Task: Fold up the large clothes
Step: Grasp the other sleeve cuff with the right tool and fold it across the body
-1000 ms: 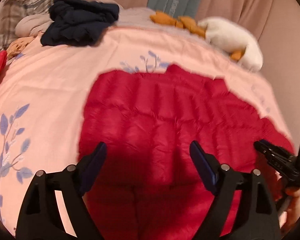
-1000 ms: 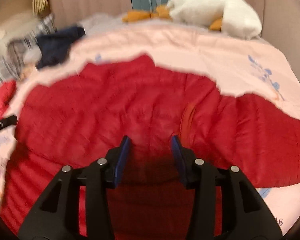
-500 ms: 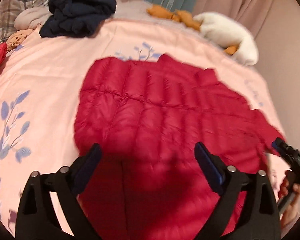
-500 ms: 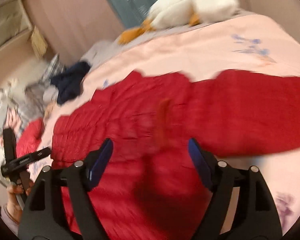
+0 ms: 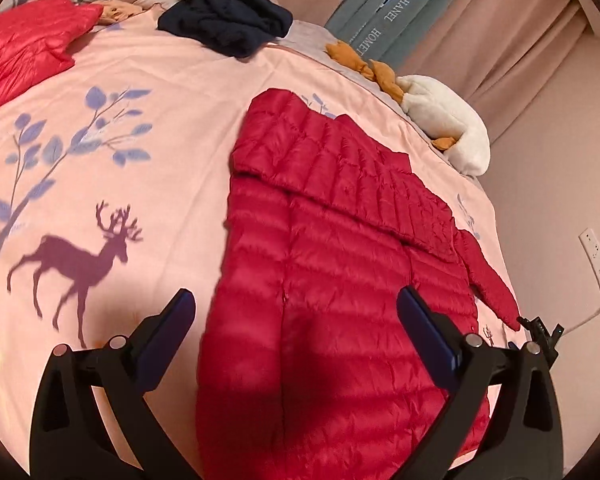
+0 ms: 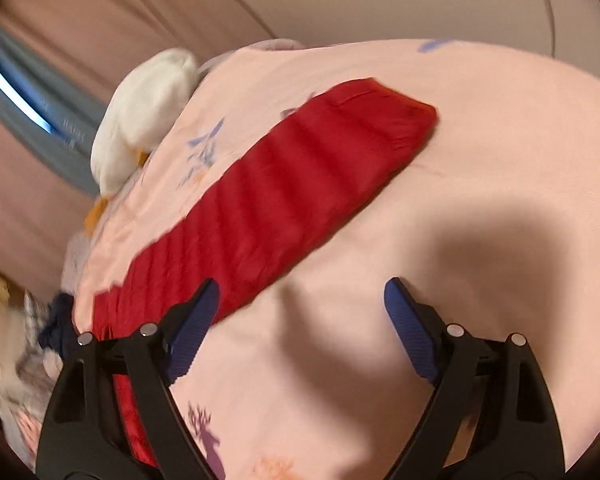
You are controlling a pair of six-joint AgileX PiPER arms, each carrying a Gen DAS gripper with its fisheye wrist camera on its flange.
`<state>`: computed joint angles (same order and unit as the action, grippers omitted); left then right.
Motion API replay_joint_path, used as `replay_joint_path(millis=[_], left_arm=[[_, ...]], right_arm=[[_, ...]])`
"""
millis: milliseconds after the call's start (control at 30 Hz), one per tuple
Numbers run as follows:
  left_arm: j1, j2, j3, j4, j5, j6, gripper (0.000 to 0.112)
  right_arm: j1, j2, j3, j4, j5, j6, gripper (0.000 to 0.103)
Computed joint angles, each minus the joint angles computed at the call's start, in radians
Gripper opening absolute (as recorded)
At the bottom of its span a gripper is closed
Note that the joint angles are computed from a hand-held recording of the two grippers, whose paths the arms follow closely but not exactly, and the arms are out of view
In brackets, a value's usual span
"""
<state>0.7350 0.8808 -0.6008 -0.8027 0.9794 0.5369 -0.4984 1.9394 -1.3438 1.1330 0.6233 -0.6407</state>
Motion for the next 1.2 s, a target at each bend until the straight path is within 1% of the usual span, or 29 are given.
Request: replay_joint_path(millis=[100, 133, 200, 300, 333, 367, 400, 433, 467, 567, 600, 633, 700, 767, 833, 900, 967, 1033, 1133, 1200], left_arm=[[-0.097, -0.015, -0.017, 0.058, -0.040, -0.102, 0.101], [-0.123, -0.014, -0.026, 0.070, -0.053, -0.125, 0.101], [-0.188, -0.025, -0.036, 0.100, -0.082, -0.182, 0.101], [-0.306, -0.024, -0.050, 0.158, -0.142, -0.295, 0.101], [-0.344, -0.022, -0.052, 0.177, -0.161, -0.332, 0.101], [-0.384, -0.020, -0.054, 0.202, -0.181, -0.374, 0.101], [-0.436, -0.017, -0.057, 0.245, -0.208, -0.433, 0.101], [-0.467, -0.013, -0.059, 0.270, -0.224, -0.467, 0.101], [-0.493, -0.008, -0.062, 0.291, -0.237, -0.496, 0.101], [-0.560, 0.006, -0.070, 0.351, -0.265, -0.568, 0.101], [-0.570, 0.008, -0.069, 0.355, -0.270, -0.573, 0.101], [-0.575, 0.010, -0.068, 0.354, -0.274, -0.578, 0.101], [-0.576, 0.011, -0.063, 0.334, -0.276, -0.570, 0.101], [-0.582, 0.017, -0.062, 0.331, -0.281, -0.580, 0.101], [-0.562, 0.025, -0.059, 0.276, -0.273, -0.532, 0.101], [-0.539, 0.031, -0.055, 0.204, -0.263, -0.475, 0.101], [-0.503, 0.037, -0.047, 0.104, -0.246, -0.397, 0.101], [-0.476, 0.046, -0.037, 0.013, -0.229, -0.330, 0.101], [-0.443, 0.060, -0.028, -0.090, -0.205, -0.248, 0.101], [-0.427, 0.077, -0.026, -0.159, -0.194, -0.189, 0.101]], right_arm=[[0.004, 0.040, -0.037, 0.078, -0.016, -0.039, 0.084], [0.010, 0.058, -0.056, 0.089, -0.023, -0.032, 0.082], [0.014, 0.092, -0.098, 0.099, -0.034, -0.017, 0.080], [0.038, 0.122, -0.138, 0.092, -0.083, 0.009, 0.073], [0.050, 0.127, -0.144, 0.083, -0.110, 0.021, 0.068], [0.061, 0.141, -0.167, 0.042, -0.133, 0.063, 0.058], [0.066, 0.151, -0.179, 0.014, -0.149, 0.091, 0.051], [0.068, 0.156, -0.183, -0.010, -0.165, 0.114, 0.040], [0.060, 0.155, -0.174, 0.002, -0.167, 0.098, 0.030], [0.050, 0.167, -0.190, -0.018, -0.163, 0.118, 0.013], [0.052, 0.160, -0.187, -0.031, -0.166, 0.124, 0.011], [0.056, 0.144, -0.175, -0.033, -0.175, 0.115, 0.007], [0.080, 0.078, -0.120, 0.037, -0.217, -0.001, 0.005], [0.115, -0.001, -0.064, 0.147, -0.240, -0.178, 0.005], [0.158, -0.072, -0.027, 0.223, -0.240, -0.311, 0.005], [0.215, -0.155, 0.011, 0.291, -0.213, -0.447, 0.005], [0.301, -0.222, 0.024, 0.283, -0.185, -0.506, 0.005], [0.390, -0.261, 0.023, 0.230, -0.175, -0.506, 0.005], [0.545, -0.292, 0.023, 0.134, -0.198, -0.487, 0.005], [0.671, -0.291, 0.021, 0.031, -0.244, -0.440, 0.006]])
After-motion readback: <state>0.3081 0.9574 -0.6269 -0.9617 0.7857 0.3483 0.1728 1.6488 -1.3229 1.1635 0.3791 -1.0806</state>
